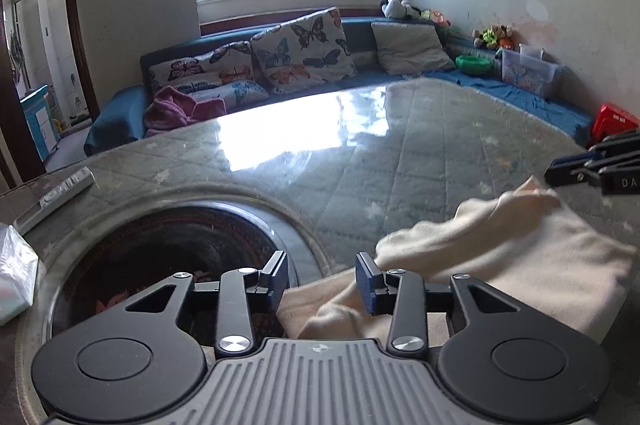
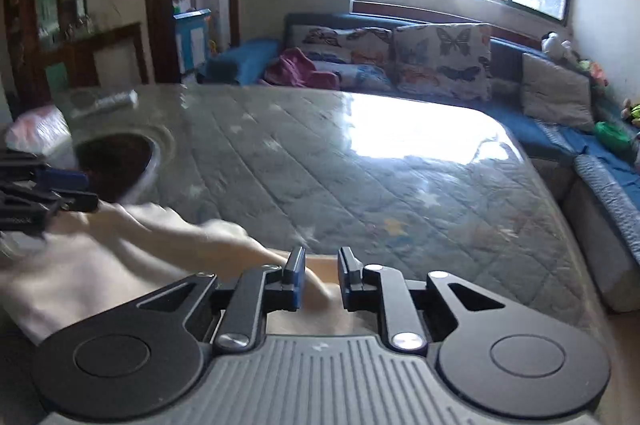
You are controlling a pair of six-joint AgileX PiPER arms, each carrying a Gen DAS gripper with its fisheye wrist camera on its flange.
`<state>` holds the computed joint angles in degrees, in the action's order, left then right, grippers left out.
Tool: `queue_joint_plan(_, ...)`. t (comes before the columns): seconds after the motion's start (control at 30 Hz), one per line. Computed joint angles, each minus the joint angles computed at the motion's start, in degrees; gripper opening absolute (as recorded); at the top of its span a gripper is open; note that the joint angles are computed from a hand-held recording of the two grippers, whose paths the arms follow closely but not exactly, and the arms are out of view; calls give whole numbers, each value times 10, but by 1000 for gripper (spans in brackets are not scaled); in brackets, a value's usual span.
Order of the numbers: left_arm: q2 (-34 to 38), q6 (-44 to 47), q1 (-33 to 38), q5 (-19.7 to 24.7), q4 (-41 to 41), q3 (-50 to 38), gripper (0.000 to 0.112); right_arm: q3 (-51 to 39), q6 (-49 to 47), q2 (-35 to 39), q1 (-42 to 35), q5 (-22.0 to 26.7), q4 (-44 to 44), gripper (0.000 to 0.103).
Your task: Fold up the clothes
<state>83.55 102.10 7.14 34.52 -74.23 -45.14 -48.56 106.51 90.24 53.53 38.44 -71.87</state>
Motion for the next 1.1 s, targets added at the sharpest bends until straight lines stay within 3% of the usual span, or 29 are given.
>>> queue_joint_plan(0.1,-11,-30,-5,33,13,-5,37,-24,-21,15,-16,-66,2,17)
queue_joint_plan(0.17,-5,-54,-10,64,34,-11,32,-42,-29,37,-20,-84,2,16)
queue_joint_plan(0.23,5,-81,-29,65,53,-15,23,-62,-30,65,-26,-93,-3,16)
queue_joint_plan(0.3,18,-92,-51,49,59,-19,23,-79,-35,89,-32,-98,1,16)
queue_joint_plan(0.43,54,-125,-87,9,66,-42,23,-84,7,117,-34,-95,-43,16)
queue_joint_plan(0.6,70,-126,-95,-9,62,-53,23,-74,35,106,-18,-84,-70,17)
queue_joint_plan(0.73,68,-107,-105,-26,51,-45,24,-102,-26,129,-25,-88,-29,17)
queue_joint_plan(1.1,39,-162,-90,19,84,-54,23,-53,-59,51,37,-65,-19,17)
